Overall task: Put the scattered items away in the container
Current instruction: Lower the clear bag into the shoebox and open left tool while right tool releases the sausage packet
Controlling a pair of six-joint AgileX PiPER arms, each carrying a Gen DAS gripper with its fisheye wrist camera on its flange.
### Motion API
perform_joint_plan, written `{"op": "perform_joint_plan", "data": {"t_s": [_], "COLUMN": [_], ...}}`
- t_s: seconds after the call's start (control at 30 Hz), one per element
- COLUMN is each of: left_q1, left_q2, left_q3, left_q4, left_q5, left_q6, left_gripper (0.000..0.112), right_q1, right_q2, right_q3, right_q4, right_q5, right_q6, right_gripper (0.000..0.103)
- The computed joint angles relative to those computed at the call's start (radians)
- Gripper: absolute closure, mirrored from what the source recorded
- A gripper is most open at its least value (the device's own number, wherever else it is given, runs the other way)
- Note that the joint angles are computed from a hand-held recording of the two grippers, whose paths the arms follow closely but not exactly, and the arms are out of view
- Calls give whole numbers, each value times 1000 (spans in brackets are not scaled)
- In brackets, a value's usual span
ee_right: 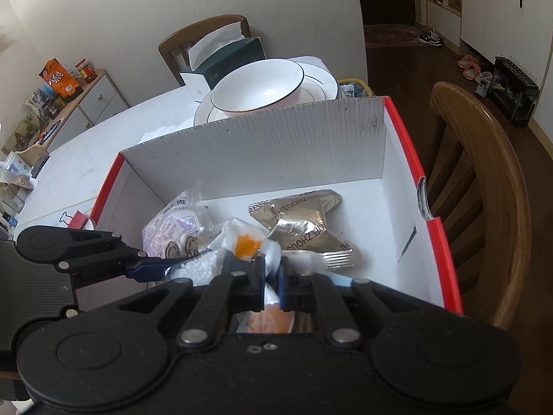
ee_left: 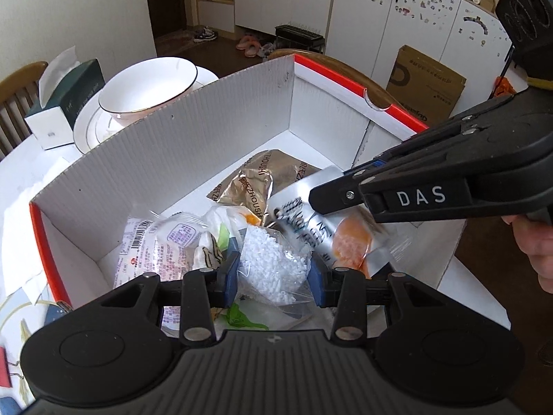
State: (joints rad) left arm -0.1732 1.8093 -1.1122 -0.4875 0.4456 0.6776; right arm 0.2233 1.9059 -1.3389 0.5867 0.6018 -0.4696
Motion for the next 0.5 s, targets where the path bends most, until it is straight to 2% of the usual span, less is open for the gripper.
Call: {"op": "perform_joint_plan", "data": {"t_s": [0.1,0.2,0.33,0.5], "left_q1": [-1,4,11,20], "left_q2": [2,-1,-11,-36], "left_q3": [-1,8,19,51], "left_q4": [-4,-44,-76,-126], "left_q5": [0,-2,-5,-19], "left_q6": [-1,35,56,92], "left_gripper": [69,57,53,50], "right_q1": [1,1,-12,-29], "right_q2": [-3,-4,-14,-32], "right_q3": [1,-1,2,17], "right_q4": [-11,-20,-21,-10], "right_q5": [-6,-7,-5,0], "right_q6": [4,10,2,-25], "right_gripper": [87,85,82,68]}}
